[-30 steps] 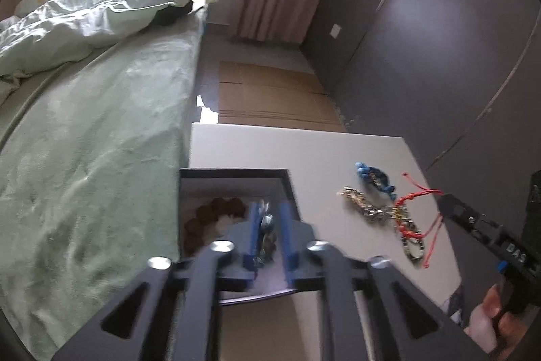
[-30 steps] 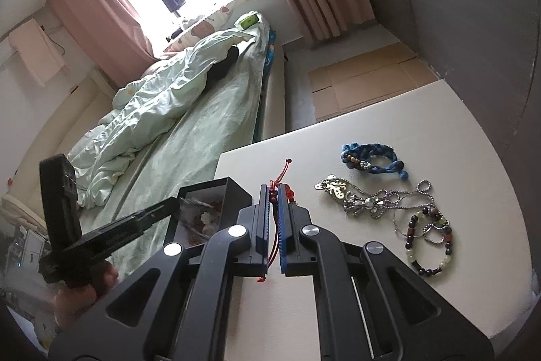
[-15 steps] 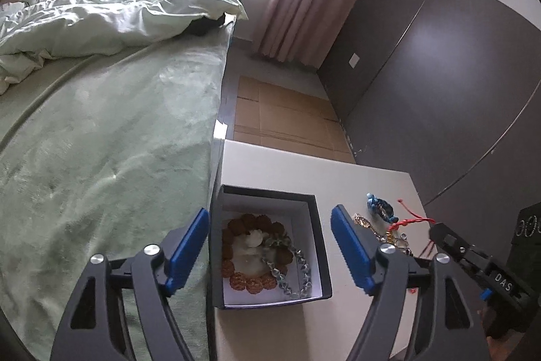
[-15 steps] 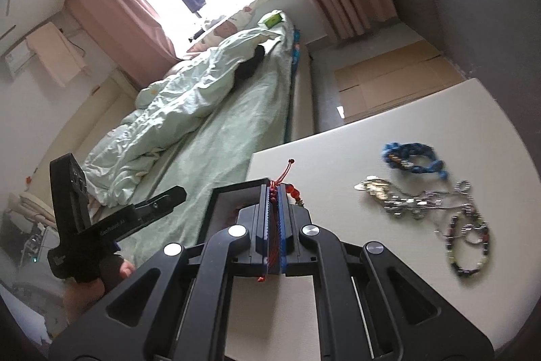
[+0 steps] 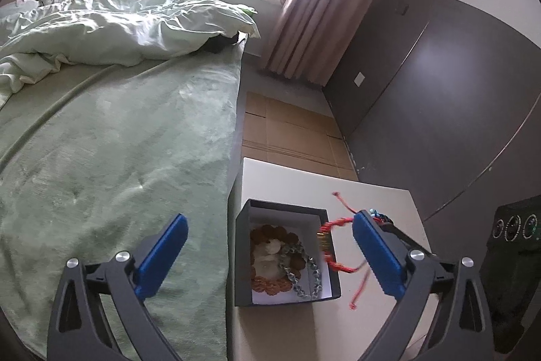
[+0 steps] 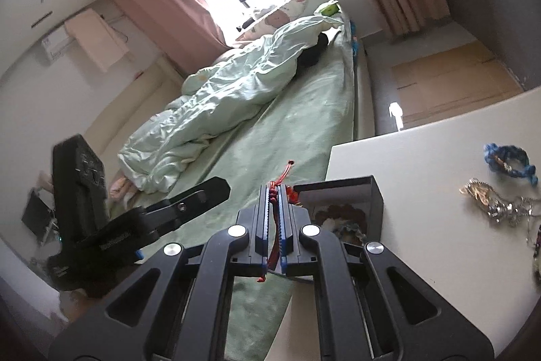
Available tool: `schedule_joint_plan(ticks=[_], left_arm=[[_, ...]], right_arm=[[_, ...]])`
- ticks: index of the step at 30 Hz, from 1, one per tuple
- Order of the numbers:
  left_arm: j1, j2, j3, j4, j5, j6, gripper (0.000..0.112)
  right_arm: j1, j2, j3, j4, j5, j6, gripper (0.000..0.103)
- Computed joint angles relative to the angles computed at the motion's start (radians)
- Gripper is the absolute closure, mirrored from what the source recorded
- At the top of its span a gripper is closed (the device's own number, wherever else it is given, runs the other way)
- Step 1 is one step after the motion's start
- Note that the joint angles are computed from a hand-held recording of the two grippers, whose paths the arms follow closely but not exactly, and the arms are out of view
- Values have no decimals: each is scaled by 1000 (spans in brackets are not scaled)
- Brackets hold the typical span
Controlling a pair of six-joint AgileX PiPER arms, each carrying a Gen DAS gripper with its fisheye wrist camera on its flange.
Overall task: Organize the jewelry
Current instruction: 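Open the right tool to drop the red bracelet into the box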
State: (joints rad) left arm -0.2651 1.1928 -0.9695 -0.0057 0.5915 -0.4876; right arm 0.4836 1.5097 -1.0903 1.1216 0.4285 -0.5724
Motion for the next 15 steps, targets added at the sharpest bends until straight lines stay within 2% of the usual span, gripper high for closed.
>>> schedule_joint_plan(ticks=[1, 2, 3, 4, 6, 10, 15], left_arm=[[7, 0, 0, -13, 2, 10, 18], [14, 1, 0, -25, 3, 21, 18], [17, 3, -1, -30, 5, 24, 18], [23, 1, 4, -45, -1, 36, 18], [39, -1, 8, -78, -3, 59, 18], [35, 5, 6, -66, 0, 37, 18], [7, 7, 3, -34, -1, 7, 18]], right_arm=[[16, 14, -16, -62, -12, 46, 96], [19, 29, -33, -111, -1, 88, 85], [19, 42, -46, -155, 13, 138, 57], [16, 41, -42, -182, 9, 178, 47], [9, 7, 5, -208, -49, 223, 18], [-56, -45, 54, -105, -24, 135, 16], [-81, -82, 66, -282, -14, 290, 15]])
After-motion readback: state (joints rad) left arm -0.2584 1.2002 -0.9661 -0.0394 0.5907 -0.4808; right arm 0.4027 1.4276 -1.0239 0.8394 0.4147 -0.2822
